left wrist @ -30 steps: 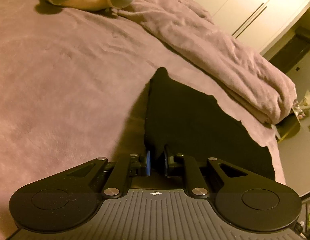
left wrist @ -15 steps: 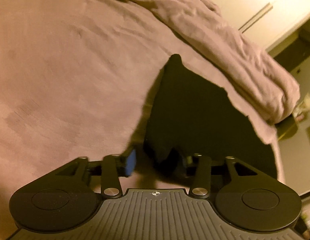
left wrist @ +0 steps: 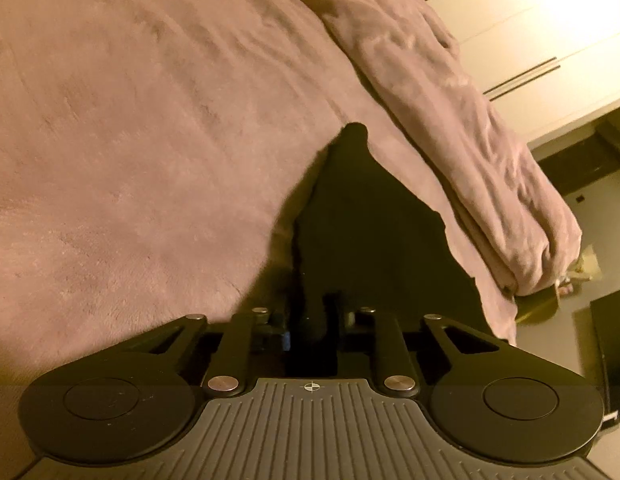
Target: Fold small clothes
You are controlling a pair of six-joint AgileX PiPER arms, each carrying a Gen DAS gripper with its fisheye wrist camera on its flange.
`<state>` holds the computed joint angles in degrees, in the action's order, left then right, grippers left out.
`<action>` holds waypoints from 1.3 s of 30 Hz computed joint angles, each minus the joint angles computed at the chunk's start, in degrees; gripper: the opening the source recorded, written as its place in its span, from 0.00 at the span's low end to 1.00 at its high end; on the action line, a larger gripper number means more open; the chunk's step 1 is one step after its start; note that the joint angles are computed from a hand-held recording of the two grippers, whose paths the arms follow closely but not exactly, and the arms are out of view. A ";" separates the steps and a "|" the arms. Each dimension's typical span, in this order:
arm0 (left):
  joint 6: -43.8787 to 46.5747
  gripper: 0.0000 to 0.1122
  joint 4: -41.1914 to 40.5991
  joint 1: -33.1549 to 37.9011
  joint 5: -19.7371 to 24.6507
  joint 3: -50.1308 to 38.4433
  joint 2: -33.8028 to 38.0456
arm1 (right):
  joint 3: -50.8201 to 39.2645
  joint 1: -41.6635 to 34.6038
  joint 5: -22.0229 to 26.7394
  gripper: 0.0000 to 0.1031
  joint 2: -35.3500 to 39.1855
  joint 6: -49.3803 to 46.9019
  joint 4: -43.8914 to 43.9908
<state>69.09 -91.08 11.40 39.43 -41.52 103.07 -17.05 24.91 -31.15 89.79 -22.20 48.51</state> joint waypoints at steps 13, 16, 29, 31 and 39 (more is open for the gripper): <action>-2.44 0.13 2.04 0.11 0.23 -0.17 -3.38 | 3.03 -1.51 -2.15 0.15 -3.15 -6.37 3.43; -8.07 0.13 8.51 -3.16 -3.35 -2.22 -6.79 | 4.87 1.77 -9.22 0.15 -5.29 -11.94 14.53; -14.94 0.11 21.41 -37.38 -14.95 -11.56 -8.00 | 11.36 -14.86 -8.35 0.16 -13.63 -16.51 19.37; -23.83 0.13 31.81 -42.45 -14.57 -14.61 -3.81 | 11.52 -17.93 -6.14 0.16 -14.14 -15.96 17.27; -9.46 0.42 15.00 -39.08 -15.06 -1.46 -13.61 | 12.77 -23.86 -0.16 0.20 -18.76 -16.67 10.83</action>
